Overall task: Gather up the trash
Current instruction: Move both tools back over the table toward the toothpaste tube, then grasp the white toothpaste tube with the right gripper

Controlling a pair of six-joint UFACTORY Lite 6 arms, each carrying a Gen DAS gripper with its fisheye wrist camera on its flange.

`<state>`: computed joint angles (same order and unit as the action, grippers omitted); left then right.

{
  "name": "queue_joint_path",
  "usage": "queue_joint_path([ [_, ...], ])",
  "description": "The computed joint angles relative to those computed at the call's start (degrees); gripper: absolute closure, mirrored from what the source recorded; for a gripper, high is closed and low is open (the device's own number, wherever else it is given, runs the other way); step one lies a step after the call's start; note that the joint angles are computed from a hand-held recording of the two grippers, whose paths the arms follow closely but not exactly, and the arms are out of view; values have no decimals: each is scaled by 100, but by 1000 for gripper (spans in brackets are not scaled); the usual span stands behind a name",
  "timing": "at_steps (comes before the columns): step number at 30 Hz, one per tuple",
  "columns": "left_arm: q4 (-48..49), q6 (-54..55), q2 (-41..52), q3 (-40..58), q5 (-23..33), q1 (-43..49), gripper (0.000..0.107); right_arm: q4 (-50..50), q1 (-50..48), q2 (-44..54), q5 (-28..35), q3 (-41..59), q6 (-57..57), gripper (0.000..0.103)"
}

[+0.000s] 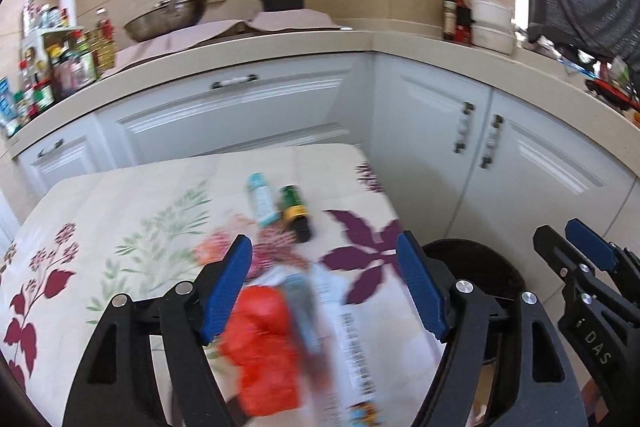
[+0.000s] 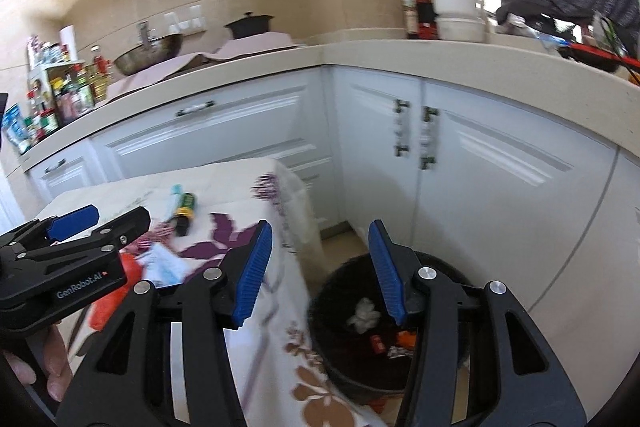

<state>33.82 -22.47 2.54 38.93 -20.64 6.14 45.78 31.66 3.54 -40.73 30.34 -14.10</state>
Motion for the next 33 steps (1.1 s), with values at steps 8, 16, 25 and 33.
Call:
queue_joint_path([
  [8, 1421, -886, 188, 92, -321, 1322, 34, 685, 938, 807, 99, 919, -482, 54],
  [16, 2070, -1169, 727, 396, -524, 2234, 34, 1010, 1458, 1590, 361, 1695, -762, 54],
  [25, 2543, -1374, 1218, 704, -614, 2810, 34, 1867, 1634, 2278, 838, 2550, -1648, 54],
  [33, 2837, -1615, 1373, 791, -648, 2922, 34, 2483, 1477, 2565, 1435, 2907, -2317, 57],
])
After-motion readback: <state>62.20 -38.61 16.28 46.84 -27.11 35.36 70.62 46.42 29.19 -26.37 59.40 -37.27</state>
